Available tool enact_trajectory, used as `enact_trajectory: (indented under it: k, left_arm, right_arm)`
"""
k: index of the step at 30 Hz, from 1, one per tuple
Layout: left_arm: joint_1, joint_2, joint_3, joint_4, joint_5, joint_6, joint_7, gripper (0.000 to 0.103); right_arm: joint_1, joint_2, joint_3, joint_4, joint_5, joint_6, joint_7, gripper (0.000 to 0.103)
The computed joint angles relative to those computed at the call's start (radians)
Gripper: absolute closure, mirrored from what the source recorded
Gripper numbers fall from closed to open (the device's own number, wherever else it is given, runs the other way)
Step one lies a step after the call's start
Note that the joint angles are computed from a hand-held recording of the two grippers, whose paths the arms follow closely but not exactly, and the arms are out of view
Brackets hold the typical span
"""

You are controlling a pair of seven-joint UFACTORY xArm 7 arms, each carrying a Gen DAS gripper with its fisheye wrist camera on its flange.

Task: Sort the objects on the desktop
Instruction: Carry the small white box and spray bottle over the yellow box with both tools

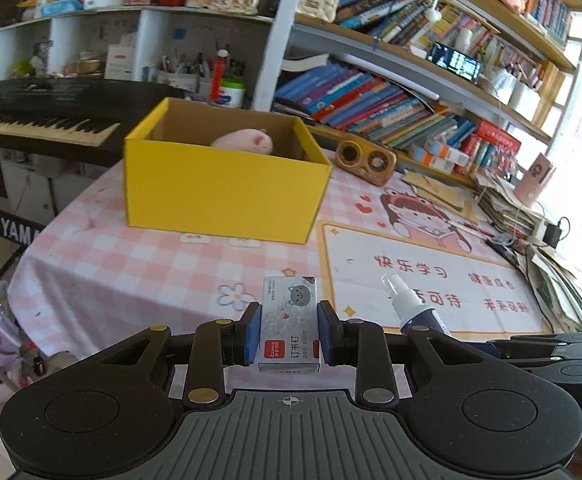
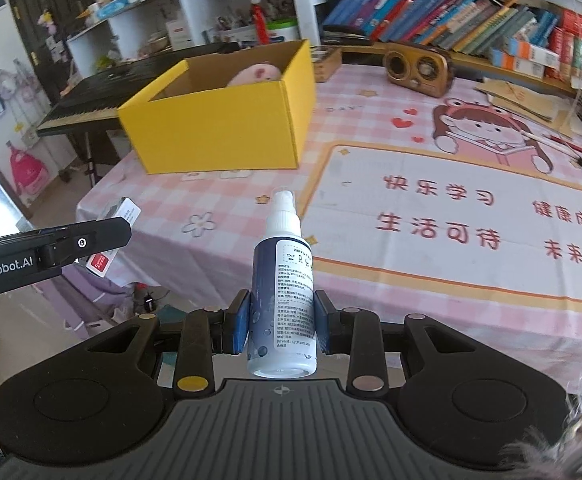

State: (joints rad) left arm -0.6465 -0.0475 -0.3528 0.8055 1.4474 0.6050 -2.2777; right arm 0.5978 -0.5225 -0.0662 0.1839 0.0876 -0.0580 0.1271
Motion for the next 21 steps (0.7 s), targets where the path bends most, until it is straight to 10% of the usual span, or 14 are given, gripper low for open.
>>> enact_trajectory:
  k: [21]
  left_arm:
    - [0.057,-0.112,-0.022,-0.103,-0.018,-0.010,-0.023,0.075]
  right_arm:
    - [0.076,0.116,0.006,0.090,-0.025,-0.029,0.024,0.073]
